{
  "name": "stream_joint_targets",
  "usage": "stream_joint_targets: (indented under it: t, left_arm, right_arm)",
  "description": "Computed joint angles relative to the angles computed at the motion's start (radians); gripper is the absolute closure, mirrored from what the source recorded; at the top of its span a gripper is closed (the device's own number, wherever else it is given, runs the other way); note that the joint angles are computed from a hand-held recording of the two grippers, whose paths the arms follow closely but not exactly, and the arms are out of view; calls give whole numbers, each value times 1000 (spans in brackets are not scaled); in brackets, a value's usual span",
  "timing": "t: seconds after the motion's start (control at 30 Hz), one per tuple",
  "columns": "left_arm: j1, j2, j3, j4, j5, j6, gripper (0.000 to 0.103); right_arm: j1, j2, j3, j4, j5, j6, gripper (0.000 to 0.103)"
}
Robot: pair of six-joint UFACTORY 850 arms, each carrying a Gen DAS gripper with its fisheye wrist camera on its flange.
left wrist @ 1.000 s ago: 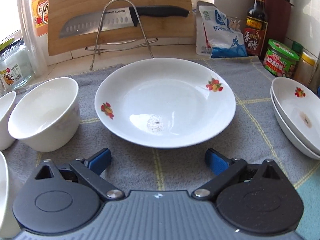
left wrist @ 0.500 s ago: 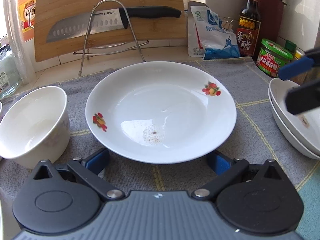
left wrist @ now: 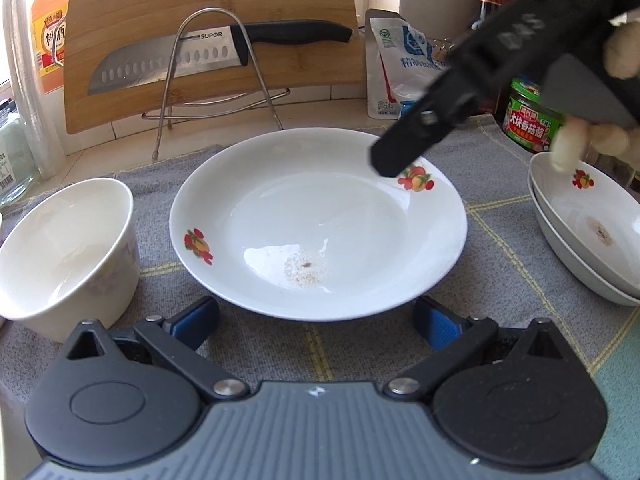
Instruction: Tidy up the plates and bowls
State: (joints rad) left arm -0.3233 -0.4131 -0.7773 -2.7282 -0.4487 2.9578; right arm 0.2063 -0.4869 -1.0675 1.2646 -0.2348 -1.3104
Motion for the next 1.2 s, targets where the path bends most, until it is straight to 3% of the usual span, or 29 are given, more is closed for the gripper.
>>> stream_joint_targets:
  t: [0.17,0.47,0.7,1.2]
  left_arm:
    - [6,-2,-3,43,-6,-24,0]
    - [3,-5,-3,15,-19,-10,0]
    - [4,-4,-2,20,-22,-10,0]
    - [-6,14,15,-46,-26,73,3]
  right_arm:
    - [-20,-93,-101,-201,-58,208,0]
    - [-65,-197,-228,-152,-256,126,0]
    - [-77,-259,-313,-141,-362,110,0]
    - [-83,-319,-427,-267,-470,189,1]
